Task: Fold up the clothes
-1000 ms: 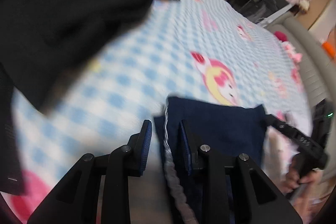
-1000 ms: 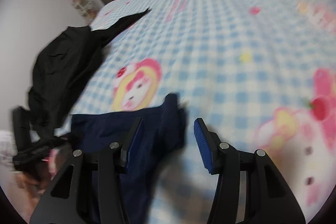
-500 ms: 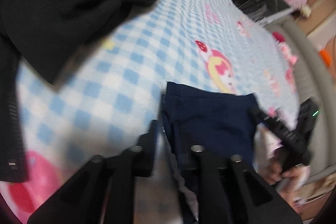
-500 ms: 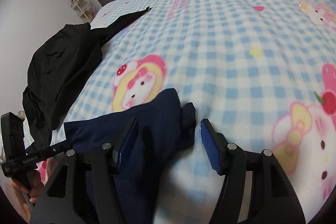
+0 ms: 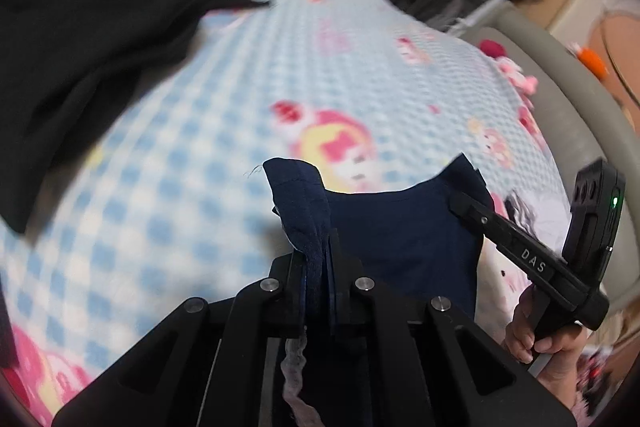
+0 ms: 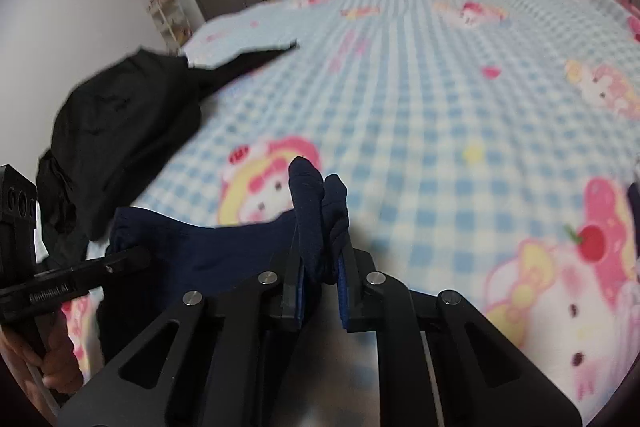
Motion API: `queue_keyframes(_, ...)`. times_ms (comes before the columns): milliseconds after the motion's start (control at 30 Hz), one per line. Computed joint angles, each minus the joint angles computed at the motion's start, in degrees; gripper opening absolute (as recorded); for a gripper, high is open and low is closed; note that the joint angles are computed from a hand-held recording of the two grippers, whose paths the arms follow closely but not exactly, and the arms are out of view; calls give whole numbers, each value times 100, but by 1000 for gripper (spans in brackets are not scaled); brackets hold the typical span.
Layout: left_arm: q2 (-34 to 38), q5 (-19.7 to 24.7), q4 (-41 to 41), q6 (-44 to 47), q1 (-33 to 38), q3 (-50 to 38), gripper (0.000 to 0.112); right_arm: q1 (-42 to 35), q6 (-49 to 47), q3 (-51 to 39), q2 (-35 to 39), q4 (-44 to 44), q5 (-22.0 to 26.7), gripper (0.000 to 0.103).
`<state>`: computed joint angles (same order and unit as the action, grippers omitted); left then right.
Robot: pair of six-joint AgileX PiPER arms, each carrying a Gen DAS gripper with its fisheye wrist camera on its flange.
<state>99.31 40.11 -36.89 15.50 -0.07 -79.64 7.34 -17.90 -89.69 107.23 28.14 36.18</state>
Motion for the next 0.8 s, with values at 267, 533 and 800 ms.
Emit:
queue_keyframes(267,589,-157,1502,-1638,-275,-377,48,-842,-18,-376,449,480,719,26)
queue_keyframes(533,-204,105,3,-194,171,411,48,-778,931,482,-454,-59,248,52)
queue_keyframes(800,-2073,-229,-935,291,39,2667,34,-333,797,3416,-3015,120,328,54)
